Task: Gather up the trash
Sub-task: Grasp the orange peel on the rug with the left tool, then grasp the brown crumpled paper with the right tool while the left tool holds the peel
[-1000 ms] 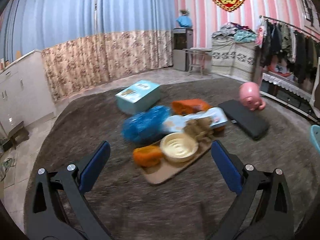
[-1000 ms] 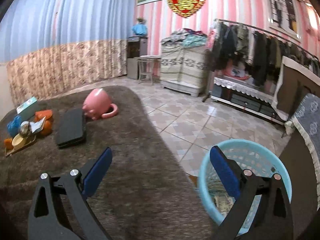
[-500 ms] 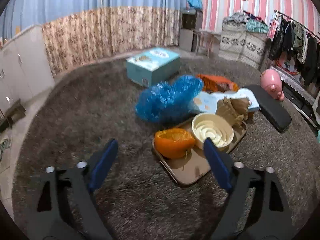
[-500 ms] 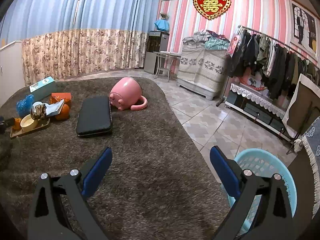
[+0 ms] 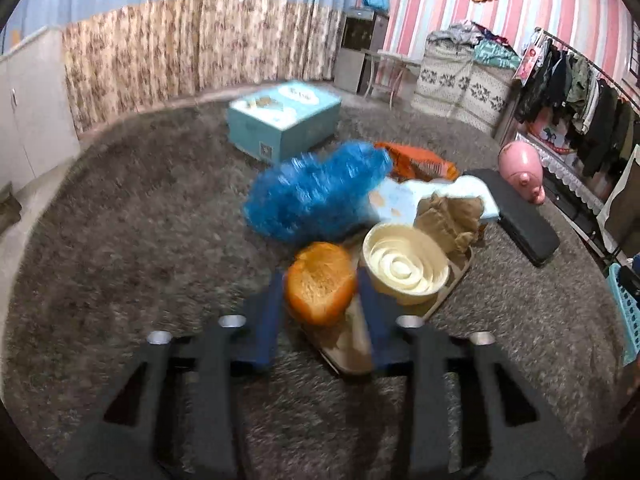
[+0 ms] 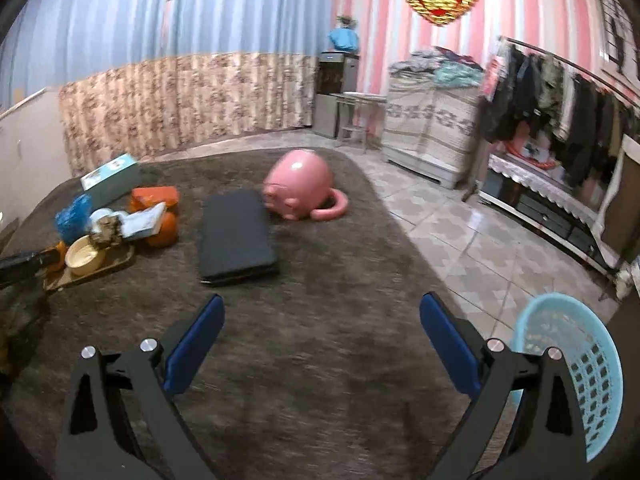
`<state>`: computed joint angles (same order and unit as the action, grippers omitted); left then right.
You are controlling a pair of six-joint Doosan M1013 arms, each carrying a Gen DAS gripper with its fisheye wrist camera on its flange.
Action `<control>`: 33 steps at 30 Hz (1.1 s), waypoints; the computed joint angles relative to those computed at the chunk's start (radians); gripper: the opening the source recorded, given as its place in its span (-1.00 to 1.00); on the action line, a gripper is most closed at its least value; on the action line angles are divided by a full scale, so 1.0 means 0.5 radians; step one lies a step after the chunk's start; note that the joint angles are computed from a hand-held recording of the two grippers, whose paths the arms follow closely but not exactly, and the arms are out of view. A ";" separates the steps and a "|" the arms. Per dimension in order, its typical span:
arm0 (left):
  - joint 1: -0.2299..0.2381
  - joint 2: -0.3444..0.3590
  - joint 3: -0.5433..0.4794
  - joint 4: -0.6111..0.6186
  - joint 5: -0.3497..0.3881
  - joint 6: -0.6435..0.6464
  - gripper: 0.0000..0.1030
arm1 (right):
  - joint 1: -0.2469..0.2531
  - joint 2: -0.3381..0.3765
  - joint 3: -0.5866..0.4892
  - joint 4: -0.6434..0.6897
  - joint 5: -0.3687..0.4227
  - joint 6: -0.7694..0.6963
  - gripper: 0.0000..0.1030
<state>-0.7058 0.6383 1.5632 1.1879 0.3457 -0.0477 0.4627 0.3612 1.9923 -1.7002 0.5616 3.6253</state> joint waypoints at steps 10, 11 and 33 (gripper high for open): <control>0.033 -0.081 0.121 0.455 0.187 -0.453 -0.39 | 0.123 0.171 -0.242 0.071 -0.163 -0.345 0.86; 0.036 -0.083 0.127 0.487 0.215 -0.479 -0.39 | 0.128 0.193 -0.278 0.072 -0.200 -0.341 0.86; 0.112 -0.043 0.119 0.549 0.270 -0.682 -0.39 | 0.086 0.477 -0.716 0.787 -0.677 -1.009 -0.16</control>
